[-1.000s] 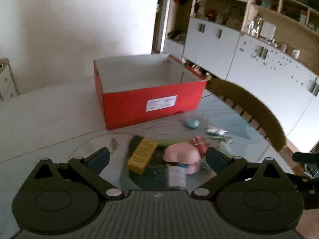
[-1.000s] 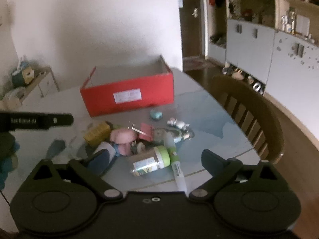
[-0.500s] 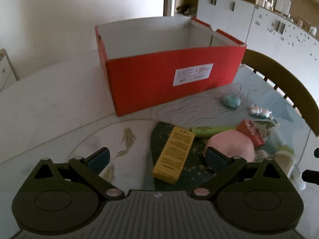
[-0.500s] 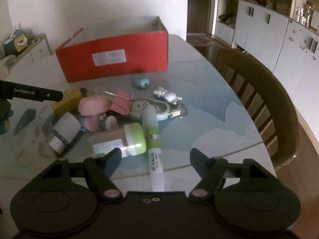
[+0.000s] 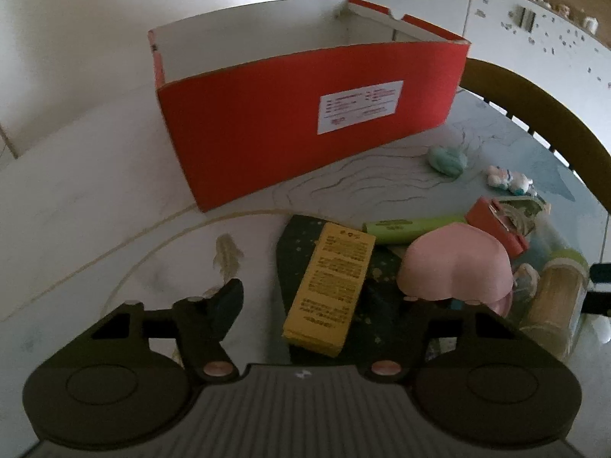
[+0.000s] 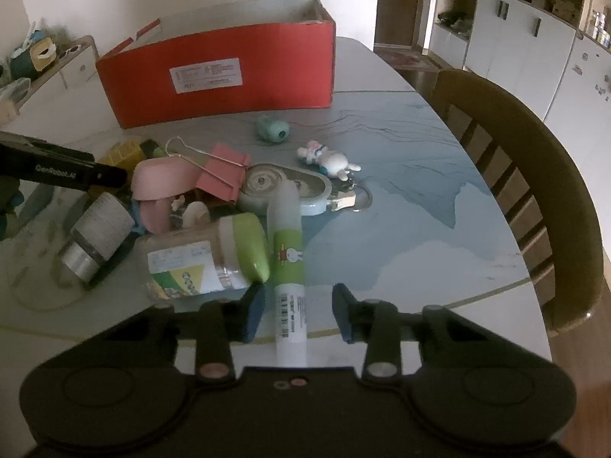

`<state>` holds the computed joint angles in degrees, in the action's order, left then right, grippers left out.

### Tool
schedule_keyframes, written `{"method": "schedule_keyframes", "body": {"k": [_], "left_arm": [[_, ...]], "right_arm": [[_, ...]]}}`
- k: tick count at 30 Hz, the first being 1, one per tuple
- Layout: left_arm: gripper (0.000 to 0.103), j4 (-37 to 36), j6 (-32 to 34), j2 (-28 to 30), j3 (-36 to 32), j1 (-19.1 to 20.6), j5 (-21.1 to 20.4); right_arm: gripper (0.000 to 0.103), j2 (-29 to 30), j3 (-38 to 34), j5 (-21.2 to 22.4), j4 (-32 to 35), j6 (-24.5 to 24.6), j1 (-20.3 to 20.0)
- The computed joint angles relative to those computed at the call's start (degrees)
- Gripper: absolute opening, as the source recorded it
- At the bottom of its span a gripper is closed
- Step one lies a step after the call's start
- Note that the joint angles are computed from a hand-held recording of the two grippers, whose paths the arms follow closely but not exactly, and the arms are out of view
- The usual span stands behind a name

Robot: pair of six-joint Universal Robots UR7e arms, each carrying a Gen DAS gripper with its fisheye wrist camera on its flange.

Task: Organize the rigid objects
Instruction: 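Grasp the yellow box with the left tool while the right tool grasps the glue stick, then carry both items into the red box and open both tools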

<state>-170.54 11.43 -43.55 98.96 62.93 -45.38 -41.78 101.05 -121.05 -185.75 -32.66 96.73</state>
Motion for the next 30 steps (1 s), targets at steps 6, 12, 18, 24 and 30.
{"method": "schedule_keyframes", "body": {"k": [6,12,18,24,30], "left_arm": [[0.049,0.4,1.4,0.4,-0.3,0.0,-0.8],[0.034,1.3,0.4,0.7,-1.0,0.1,-1.4],[0.030,2.6,-0.4,0.9,-1.5,-0.1,-0.8],[0.030,3.1,-2.1,0.1,-1.0,-0.1,-0.5],[0.030,3.9,-3.4,-2.0,0.0,-0.7,-1.5]], "right_arm": [[0.027,0.8,-1.2,-0.2,0.7,-1.0,-0.1],[0.017,1.5,-1.9,-1.0,0.3,-1.2,-0.1],[0.016,1.2,-1.6,-2.0,-0.8,1.3,0.1],[0.016,-0.2,-0.4,-2.7,-2.0,3.3,0.7],[0.016,-2.3,0.9,-2.0,-1.8,5.1,1.8]]}}
